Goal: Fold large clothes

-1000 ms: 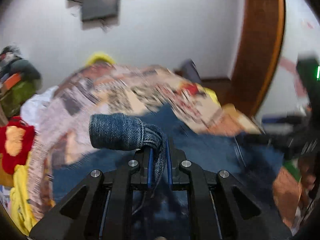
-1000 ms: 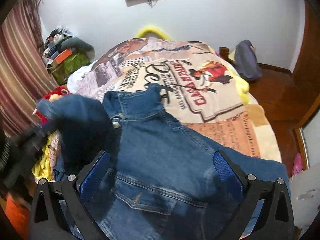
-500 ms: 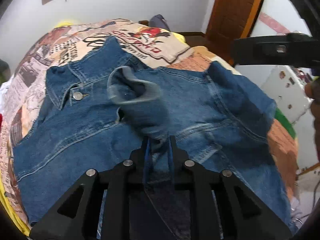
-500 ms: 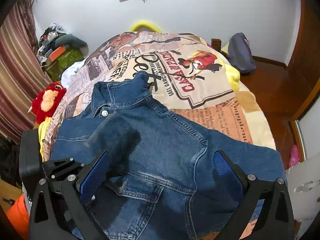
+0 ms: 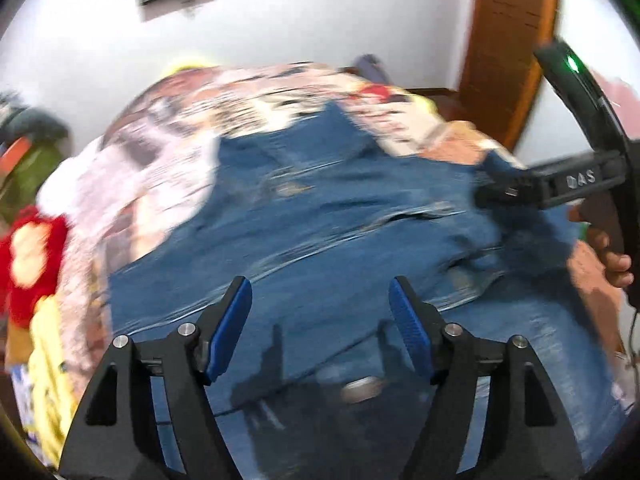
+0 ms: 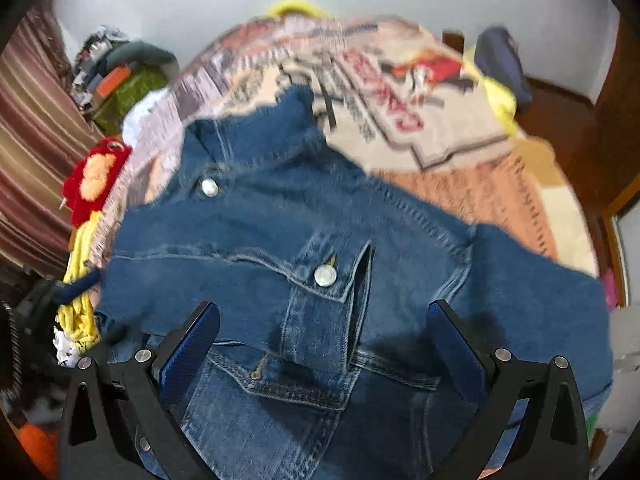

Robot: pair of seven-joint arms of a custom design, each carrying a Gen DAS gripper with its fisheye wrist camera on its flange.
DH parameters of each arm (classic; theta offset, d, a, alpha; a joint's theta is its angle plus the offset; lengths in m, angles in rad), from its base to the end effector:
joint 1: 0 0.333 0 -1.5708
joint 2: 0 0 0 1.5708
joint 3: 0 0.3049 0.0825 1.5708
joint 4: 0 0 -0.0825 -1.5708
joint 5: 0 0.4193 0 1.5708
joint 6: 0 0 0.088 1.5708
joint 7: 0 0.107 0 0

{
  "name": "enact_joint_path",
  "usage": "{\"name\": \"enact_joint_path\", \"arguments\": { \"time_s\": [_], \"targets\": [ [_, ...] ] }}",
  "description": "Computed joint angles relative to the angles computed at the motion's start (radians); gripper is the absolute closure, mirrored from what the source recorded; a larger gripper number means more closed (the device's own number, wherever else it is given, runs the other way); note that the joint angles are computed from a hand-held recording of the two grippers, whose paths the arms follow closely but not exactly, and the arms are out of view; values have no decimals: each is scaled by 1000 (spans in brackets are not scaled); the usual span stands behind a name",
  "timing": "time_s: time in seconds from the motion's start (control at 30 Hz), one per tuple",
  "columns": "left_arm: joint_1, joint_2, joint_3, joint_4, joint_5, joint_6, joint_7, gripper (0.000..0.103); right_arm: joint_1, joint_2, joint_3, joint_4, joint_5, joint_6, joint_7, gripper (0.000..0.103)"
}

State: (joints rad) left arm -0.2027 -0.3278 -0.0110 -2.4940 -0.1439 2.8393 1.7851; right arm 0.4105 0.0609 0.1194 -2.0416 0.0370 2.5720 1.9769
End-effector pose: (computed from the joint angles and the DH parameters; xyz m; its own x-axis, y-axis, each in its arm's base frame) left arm 0.4986 -0.1007 0.4521 -0.2952 -0.9552 -0.0184 -0.7415 0.2412 -0.6261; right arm 0.5452 0.3176 0.4355 0.1382 -0.9669 -0.2146 -0.9156 -0.0421 -0.3999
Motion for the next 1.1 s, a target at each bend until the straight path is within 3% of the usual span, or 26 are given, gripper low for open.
{"name": "enact_joint_path", "arguments": {
  "time_s": [0.2,0.37,0.4,0.47,0.57,0.63,0.7,0.87,1.1],
  "targets": [
    [152,-35,12,-60,103,-25,-133,33,8,126,-2,94,43,-62,-41,2],
    [236,-39,55,-101,128,-43,-185,33,32,218,-21,166,34,-101,-4,16],
    [254,-33,57,-104,135,-48,-199,33,41,215,-27,155,20,-67,16,20],
    [277,-23,68,-108,132,-60,-217,33,47,213,-27,152,12,-38,13,42],
    [280,-1,94,-104,83,-74,-214,33,78,198,-46,151,-76,-29,54,66],
    [272,15,109,-97,40,-77,-193,33,96,182,-58,147,-153,-31,84,75],
    [269,23,104,-97,17,-71,-185,33,102,151,-63,124,-211,-11,115,76],
    [254,38,85,-87,-10,-67,-155,33,72,77,-42,77,-210,28,121,78],
    [221,67,67,-71,-59,-71,-103,33,58,51,-25,43,-303,-9,146,77]
  ]
}}
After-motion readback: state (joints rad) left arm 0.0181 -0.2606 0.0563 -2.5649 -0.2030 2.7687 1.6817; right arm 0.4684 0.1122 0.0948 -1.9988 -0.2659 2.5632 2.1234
